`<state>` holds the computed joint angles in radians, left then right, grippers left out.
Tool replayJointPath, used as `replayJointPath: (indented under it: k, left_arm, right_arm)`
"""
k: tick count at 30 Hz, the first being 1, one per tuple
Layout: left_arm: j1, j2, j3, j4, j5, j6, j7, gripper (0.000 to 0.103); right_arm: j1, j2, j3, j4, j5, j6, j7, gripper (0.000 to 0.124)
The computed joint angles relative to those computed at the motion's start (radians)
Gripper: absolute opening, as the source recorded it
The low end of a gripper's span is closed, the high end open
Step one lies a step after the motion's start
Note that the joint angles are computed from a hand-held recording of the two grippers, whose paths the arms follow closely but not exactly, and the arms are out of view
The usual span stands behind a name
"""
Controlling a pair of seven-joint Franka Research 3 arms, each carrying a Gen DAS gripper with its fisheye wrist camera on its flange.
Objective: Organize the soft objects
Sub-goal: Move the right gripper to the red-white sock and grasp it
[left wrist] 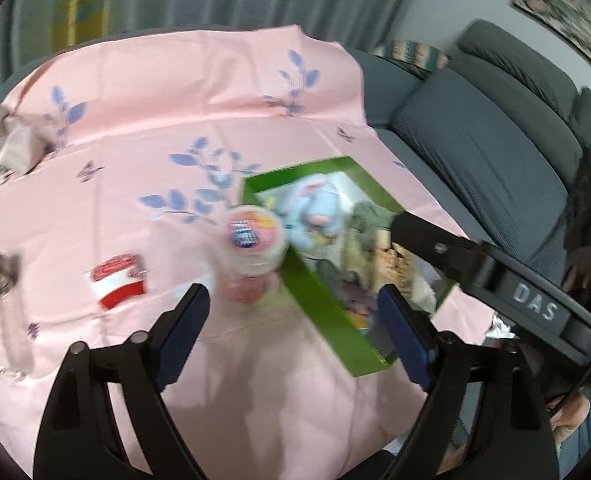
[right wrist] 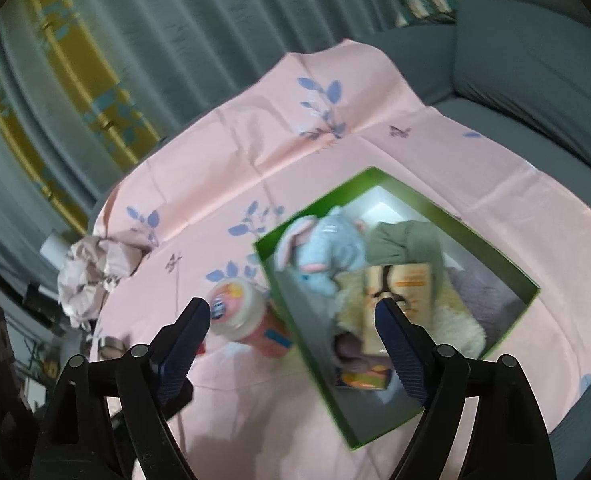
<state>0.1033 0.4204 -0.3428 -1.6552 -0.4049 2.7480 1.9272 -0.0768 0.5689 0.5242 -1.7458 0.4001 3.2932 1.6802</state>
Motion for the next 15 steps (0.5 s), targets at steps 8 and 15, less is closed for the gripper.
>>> replayJointPath:
  k: [8,15]
  left_arm:
    - [0.015,-0.062,0.075,-0.12,0.046,0.103,-0.134,0.09]
    - [0.038,-0.051,0.124,-0.147,0.132,0.098,-0.286,0.089]
  right_arm:
    - [0.003,0.033,0.06,0.053,-0.05,-0.028,-0.064,0.086]
    - [0.044,0.061,0.078,0.117,-0.024,-0.067,-0.149,0.086]
